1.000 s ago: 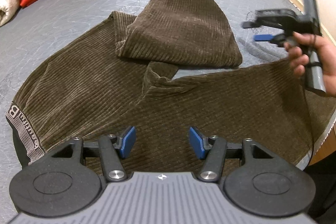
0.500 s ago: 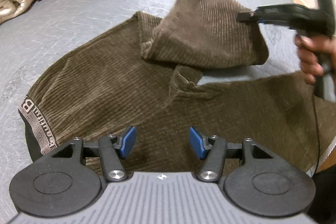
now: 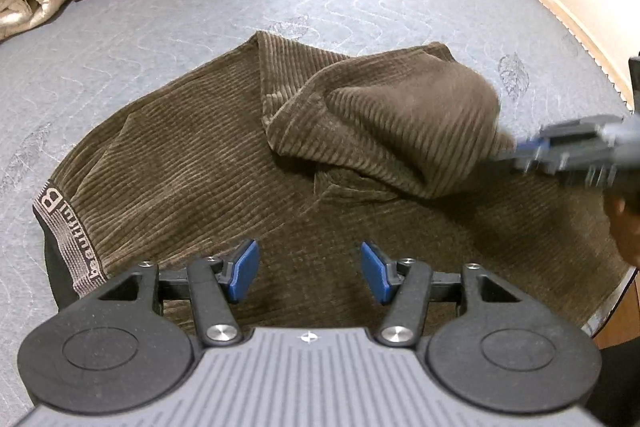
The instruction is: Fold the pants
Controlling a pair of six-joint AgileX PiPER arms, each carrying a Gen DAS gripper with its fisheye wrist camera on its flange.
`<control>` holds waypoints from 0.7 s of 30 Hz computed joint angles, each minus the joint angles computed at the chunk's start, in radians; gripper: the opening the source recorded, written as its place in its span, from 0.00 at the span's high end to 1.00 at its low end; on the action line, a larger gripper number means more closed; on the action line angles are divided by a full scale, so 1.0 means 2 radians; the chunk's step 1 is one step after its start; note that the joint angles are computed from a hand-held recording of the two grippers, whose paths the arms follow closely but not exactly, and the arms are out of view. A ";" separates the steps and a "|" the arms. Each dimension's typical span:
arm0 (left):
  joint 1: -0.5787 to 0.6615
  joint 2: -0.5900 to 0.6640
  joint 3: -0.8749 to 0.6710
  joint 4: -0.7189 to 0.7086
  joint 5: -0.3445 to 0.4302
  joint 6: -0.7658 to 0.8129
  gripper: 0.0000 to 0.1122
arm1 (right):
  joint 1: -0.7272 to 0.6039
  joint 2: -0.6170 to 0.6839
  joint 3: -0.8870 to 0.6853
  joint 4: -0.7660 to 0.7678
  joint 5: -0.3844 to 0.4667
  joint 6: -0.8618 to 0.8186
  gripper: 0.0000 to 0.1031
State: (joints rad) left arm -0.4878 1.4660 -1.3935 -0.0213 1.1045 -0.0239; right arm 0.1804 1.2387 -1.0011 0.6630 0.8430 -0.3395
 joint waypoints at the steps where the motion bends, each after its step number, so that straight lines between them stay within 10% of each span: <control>1: -0.002 0.001 0.000 0.001 -0.001 0.000 0.45 | -0.017 -0.002 0.008 0.023 -0.007 -0.002 0.72; 13: -0.024 0.029 -0.009 0.015 -0.013 -0.027 0.45 | -0.237 0.024 0.087 0.263 0.072 -0.130 0.52; 21: -0.032 0.043 -0.018 0.021 -0.013 -0.040 0.45 | -0.160 0.079 0.092 0.257 0.005 -0.098 0.53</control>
